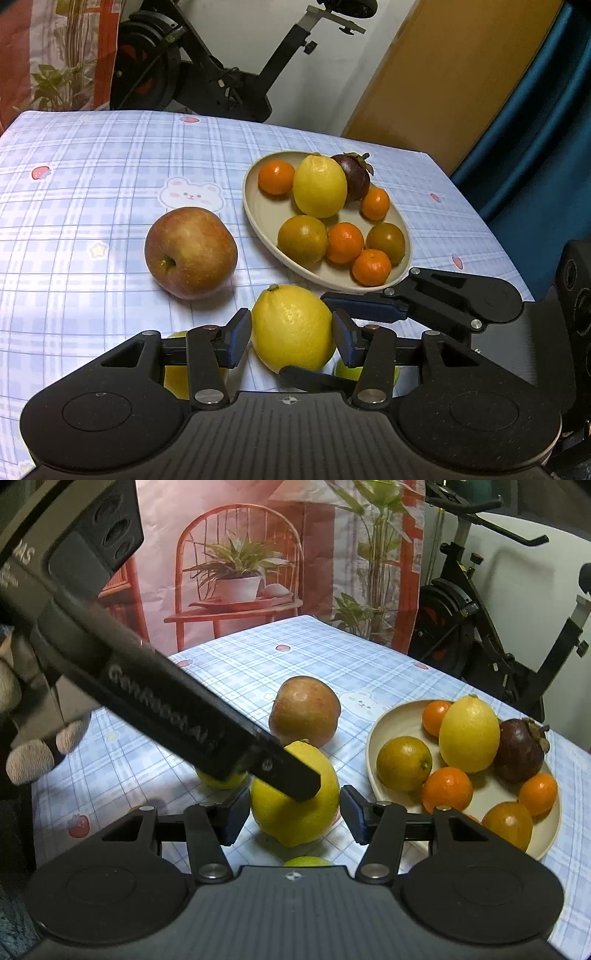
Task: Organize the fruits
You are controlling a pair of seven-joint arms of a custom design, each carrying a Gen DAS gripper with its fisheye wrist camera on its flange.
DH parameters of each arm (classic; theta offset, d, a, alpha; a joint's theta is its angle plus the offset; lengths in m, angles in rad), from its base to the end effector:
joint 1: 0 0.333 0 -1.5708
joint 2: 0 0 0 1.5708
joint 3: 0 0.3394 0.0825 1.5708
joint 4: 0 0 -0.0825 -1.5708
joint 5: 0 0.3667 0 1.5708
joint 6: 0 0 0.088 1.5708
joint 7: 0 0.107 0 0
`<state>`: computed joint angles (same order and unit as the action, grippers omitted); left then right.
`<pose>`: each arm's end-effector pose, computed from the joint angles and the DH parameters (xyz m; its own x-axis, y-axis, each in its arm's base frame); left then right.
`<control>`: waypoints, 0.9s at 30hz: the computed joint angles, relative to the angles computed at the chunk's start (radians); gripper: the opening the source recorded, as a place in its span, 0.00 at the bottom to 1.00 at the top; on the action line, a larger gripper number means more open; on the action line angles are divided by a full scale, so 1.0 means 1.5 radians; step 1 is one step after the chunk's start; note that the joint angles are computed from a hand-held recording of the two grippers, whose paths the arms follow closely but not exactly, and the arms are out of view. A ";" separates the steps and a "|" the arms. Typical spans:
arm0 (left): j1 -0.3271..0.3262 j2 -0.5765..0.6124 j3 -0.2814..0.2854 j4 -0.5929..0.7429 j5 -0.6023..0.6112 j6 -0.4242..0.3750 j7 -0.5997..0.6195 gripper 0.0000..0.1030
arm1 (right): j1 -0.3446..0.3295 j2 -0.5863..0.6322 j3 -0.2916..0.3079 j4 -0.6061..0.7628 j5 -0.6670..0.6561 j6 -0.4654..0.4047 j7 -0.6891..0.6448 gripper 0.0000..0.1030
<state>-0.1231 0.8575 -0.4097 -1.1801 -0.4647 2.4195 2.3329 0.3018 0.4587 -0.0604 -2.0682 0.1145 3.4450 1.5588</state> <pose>0.7368 -0.3017 0.3684 -0.7550 -0.5708 0.3229 -0.6255 0.4790 -0.6159 0.6245 0.1448 0.3541 0.1606 -0.9866 -0.0299 -0.6029 -0.0741 -0.7943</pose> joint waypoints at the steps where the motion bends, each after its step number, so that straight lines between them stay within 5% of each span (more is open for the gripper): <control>1: 0.001 0.002 0.000 0.003 0.000 -0.002 0.000 0.49 | -0.004 0.000 0.004 0.000 0.000 0.001 0.003 0.55; 13: 0.000 0.001 0.003 -0.002 0.000 -0.018 -0.008 0.54 | -0.059 0.005 0.057 0.008 -0.016 -0.030 0.074 0.57; 17: 0.004 -0.018 -0.001 -0.039 -0.005 0.007 0.003 0.54 | -0.018 -0.001 0.018 0.001 -0.001 -0.026 0.085 0.57; 27: 0.018 -0.059 -0.038 -0.095 -0.067 0.070 0.047 0.53 | 0.012 -0.032 -0.004 -0.065 0.060 0.092 0.078 0.57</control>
